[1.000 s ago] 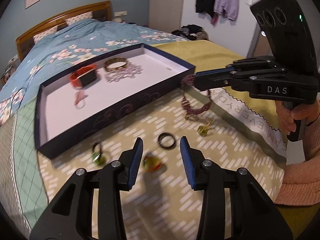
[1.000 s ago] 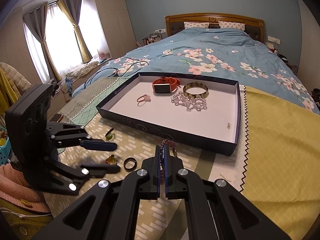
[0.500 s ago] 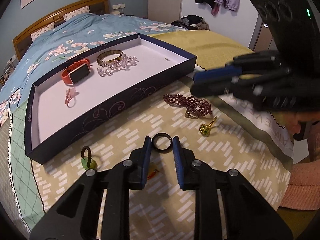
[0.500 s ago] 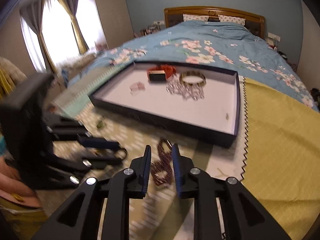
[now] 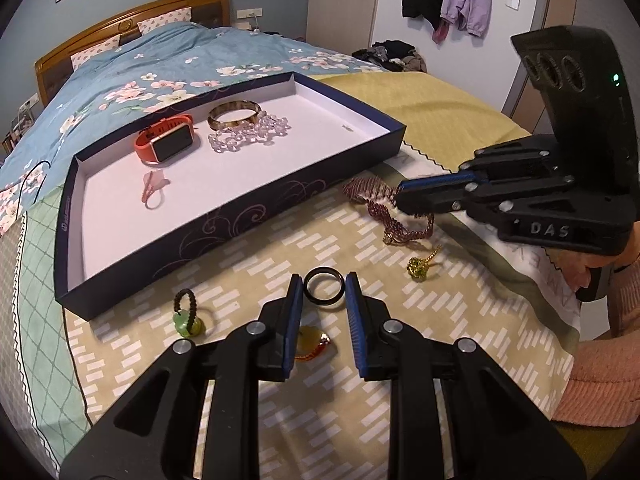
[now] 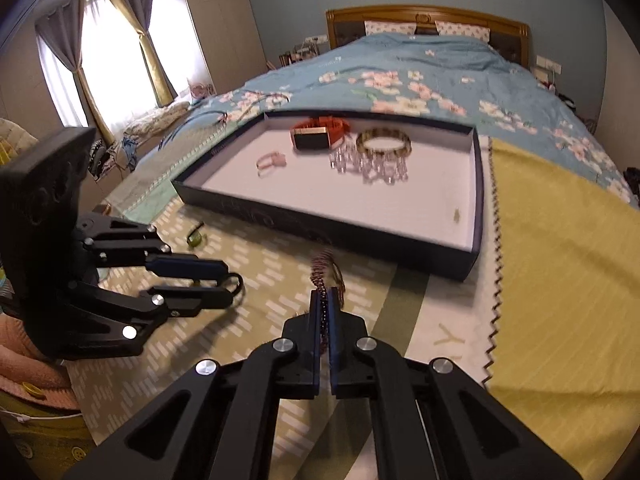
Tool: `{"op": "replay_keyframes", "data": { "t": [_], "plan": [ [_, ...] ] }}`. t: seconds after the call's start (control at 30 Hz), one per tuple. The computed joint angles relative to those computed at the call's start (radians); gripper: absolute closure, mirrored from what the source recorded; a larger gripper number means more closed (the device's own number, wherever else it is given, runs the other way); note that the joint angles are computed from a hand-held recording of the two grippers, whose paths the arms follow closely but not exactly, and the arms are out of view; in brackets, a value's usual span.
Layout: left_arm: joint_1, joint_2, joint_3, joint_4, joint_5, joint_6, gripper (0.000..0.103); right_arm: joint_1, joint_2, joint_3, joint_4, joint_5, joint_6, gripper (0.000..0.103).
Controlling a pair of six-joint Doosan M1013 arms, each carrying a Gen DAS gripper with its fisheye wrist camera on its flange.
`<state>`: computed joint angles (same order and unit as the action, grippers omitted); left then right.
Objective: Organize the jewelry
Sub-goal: 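Carry the black ring into the box with the left tool while the right tool lowers the red bracelet in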
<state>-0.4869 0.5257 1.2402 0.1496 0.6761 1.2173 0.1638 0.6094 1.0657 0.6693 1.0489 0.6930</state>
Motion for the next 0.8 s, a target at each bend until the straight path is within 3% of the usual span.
{"op": "replay_keyframes", "data": {
  "t": [0.47,0.8],
  "plan": [
    [0.009,-0.047,0.018,0.167,-0.065,-0.156,0.081,-0.001,-0.007,-0.059,0.128,-0.036,-0.096,0.101],
    [0.028,-0.029,-0.030,0.246,-0.019,-0.231,0.081,0.013,0.059,-0.174,0.131,0.000,-0.050,0.101]
  ]
}}
